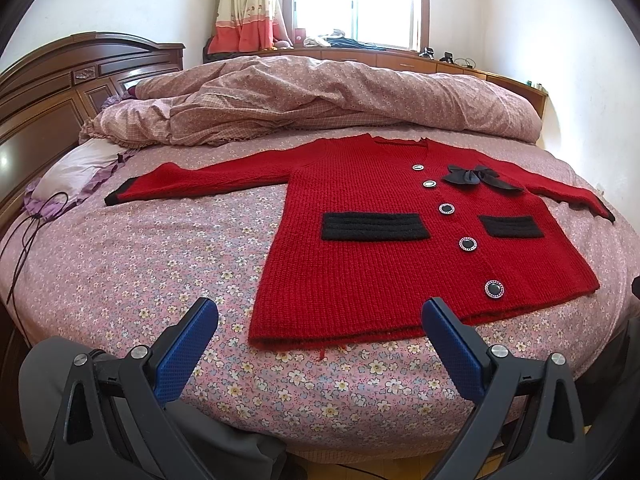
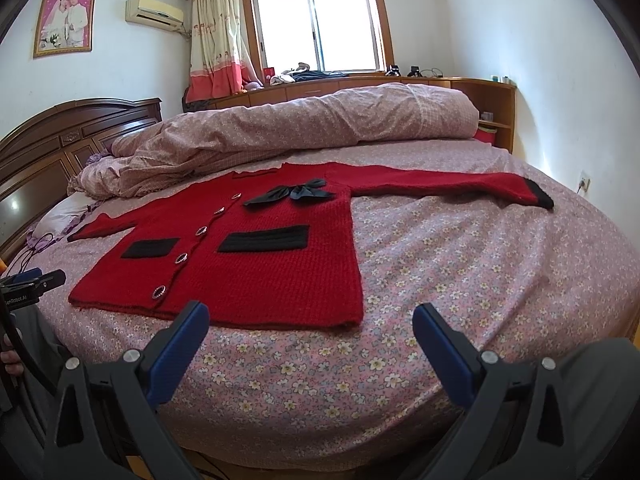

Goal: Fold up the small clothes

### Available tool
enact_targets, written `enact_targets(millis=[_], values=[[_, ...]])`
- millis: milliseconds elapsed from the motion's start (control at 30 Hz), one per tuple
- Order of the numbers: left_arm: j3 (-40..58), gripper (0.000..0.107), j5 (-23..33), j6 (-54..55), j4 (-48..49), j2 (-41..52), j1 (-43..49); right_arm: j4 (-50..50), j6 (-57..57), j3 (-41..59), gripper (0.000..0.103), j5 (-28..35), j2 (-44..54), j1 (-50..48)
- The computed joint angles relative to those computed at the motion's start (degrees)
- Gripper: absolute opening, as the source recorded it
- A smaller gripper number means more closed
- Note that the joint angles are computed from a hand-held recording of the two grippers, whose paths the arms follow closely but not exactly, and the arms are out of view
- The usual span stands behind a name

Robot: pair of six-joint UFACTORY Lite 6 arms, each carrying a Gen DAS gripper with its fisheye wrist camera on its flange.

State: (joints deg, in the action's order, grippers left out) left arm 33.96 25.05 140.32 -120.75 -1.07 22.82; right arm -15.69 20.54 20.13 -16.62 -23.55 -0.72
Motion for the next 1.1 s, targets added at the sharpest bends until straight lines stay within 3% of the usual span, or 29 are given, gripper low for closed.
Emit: enact_targets(millis=[1100], values=[[-0.31, 0.099, -0.3, 0.87, -1.12, -0.06, -0.48, -0.54, 0.57, -0.01, 0.103, -0.02, -0.12, 0.15]])
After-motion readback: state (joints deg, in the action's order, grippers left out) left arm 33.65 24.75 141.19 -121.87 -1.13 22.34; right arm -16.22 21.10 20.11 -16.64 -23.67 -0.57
